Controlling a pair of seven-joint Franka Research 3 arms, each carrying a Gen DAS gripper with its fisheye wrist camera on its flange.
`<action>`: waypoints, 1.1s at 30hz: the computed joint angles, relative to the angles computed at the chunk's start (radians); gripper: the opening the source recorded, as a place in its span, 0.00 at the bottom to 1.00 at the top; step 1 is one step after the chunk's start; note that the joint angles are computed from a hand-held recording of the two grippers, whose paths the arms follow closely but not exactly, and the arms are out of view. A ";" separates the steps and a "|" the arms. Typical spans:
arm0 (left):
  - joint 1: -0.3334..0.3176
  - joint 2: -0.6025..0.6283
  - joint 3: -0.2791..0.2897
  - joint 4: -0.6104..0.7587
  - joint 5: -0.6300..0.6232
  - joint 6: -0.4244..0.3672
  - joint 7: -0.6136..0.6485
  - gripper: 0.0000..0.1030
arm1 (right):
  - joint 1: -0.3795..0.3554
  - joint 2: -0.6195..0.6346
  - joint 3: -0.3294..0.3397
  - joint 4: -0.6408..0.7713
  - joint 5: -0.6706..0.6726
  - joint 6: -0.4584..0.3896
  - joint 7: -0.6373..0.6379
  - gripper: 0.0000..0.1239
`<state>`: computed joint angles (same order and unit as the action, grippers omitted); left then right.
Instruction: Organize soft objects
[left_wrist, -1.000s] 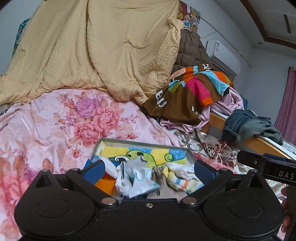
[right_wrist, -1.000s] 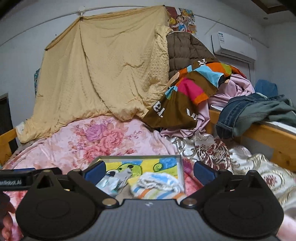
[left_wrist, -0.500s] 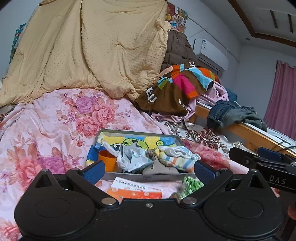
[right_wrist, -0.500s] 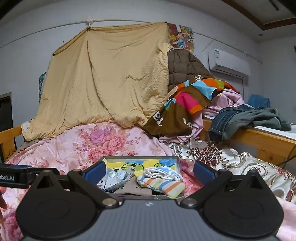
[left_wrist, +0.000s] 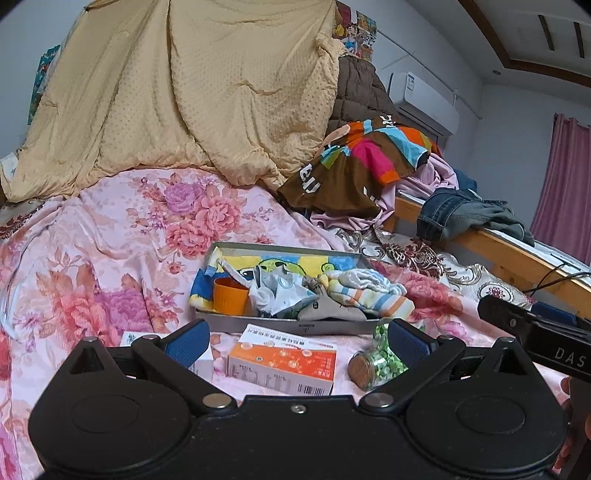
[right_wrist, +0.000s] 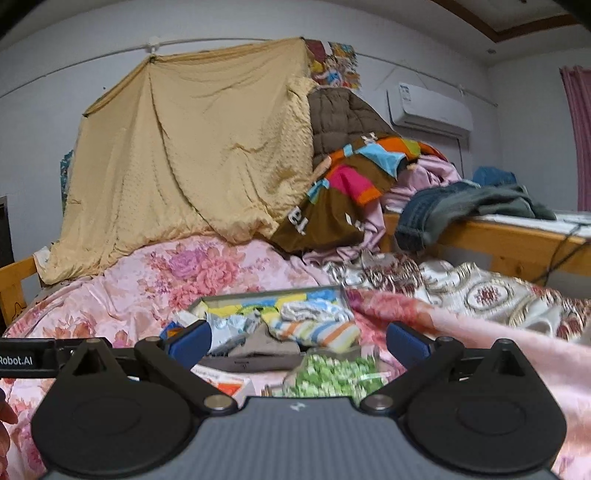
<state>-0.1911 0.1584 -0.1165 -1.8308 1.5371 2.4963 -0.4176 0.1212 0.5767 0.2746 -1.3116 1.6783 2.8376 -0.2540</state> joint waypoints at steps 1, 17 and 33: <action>-0.002 0.000 -0.001 -0.005 0.002 -0.003 -0.003 0.99 | 0.001 -0.002 -0.002 -0.008 -0.006 0.003 0.007 0.83; 0.000 0.012 0.001 -0.086 -0.096 -0.028 -0.001 0.99 | 0.031 0.045 -0.017 -0.045 -0.505 0.023 0.479 0.83; -0.011 0.013 0.001 -0.101 -0.155 -0.061 -0.030 0.99 | -0.002 0.058 0.020 -0.051 -0.739 -0.021 0.661 0.83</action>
